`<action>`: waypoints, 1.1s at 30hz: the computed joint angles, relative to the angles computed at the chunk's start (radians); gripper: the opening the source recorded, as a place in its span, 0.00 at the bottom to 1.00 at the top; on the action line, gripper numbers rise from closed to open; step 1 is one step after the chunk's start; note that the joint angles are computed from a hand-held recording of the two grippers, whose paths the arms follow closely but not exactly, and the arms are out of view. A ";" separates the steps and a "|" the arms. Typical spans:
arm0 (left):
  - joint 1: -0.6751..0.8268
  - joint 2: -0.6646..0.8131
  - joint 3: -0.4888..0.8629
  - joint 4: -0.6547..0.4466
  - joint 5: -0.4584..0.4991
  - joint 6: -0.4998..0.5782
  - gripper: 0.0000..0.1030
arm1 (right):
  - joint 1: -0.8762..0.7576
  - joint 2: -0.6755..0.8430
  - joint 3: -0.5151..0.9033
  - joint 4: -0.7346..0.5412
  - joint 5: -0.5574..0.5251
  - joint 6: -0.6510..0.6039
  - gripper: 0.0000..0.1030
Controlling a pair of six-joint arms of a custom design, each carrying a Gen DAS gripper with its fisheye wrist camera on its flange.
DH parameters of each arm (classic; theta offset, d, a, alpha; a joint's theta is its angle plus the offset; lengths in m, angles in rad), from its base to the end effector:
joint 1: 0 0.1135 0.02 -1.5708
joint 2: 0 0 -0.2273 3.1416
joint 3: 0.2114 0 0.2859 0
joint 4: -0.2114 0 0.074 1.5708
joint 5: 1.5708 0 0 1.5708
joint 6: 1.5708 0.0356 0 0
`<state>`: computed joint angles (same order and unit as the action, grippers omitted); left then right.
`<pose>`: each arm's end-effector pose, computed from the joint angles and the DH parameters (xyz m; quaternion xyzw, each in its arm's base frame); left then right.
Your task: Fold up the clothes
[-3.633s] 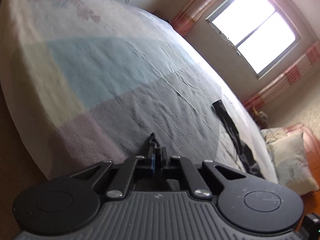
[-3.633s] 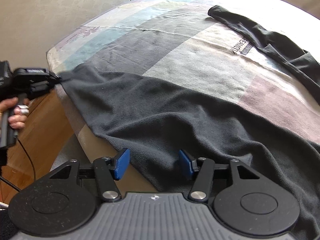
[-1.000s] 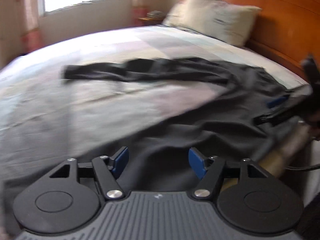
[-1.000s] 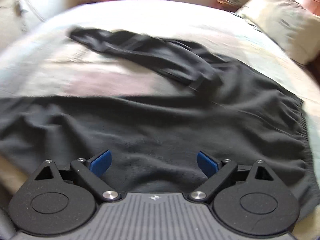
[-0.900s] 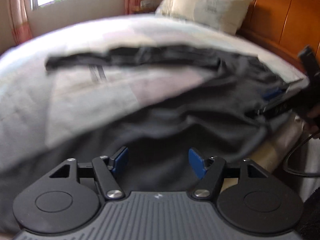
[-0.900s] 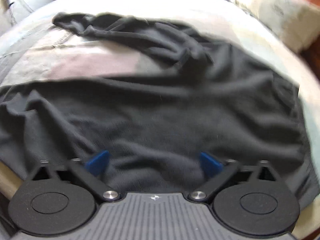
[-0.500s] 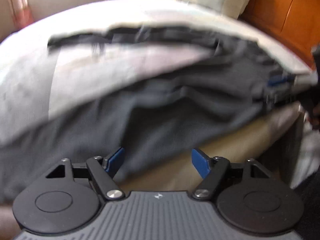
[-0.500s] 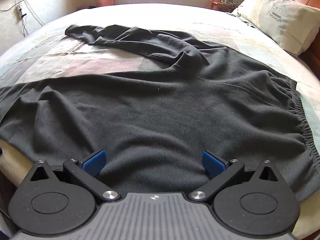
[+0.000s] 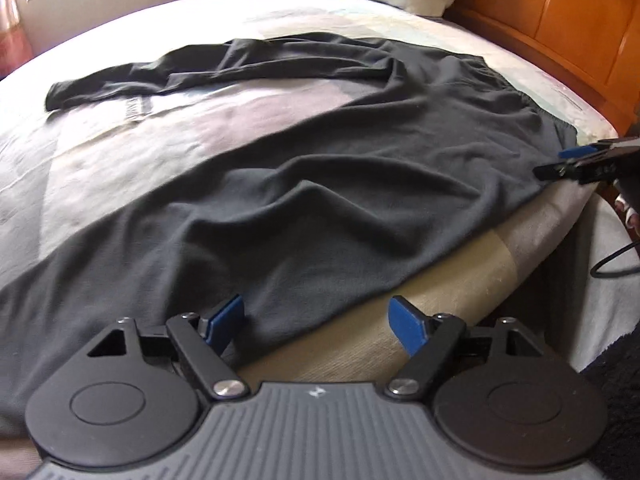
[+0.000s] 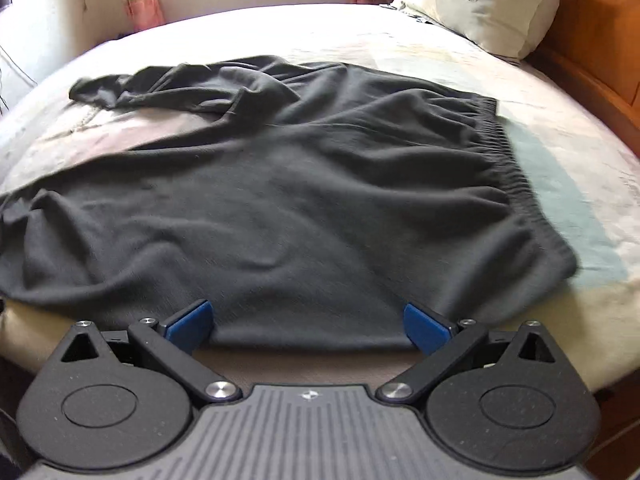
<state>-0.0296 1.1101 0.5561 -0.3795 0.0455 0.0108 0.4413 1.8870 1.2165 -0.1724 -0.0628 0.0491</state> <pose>0.2533 -0.0091 0.1330 0.0263 0.9491 -0.0245 0.3130 0.3787 0.1813 0.1211 -0.1929 0.9140 0.1148 0.3380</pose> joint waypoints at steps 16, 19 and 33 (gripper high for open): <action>-0.002 0.101 0.049 0.009 -0.001 -0.107 0.85 | -0.096 0.160 0.117 0.073 -0.029 -0.075 1.00; 0.004 0.091 0.099 -0.085 -0.001 -0.060 0.85 | -0.084 0.149 0.091 0.102 0.000 -0.054 1.00; -0.040 0.749 0.714 0.057 0.241 -0.145 0.85 | -0.063 0.161 0.124 0.065 0.053 -0.015 1.00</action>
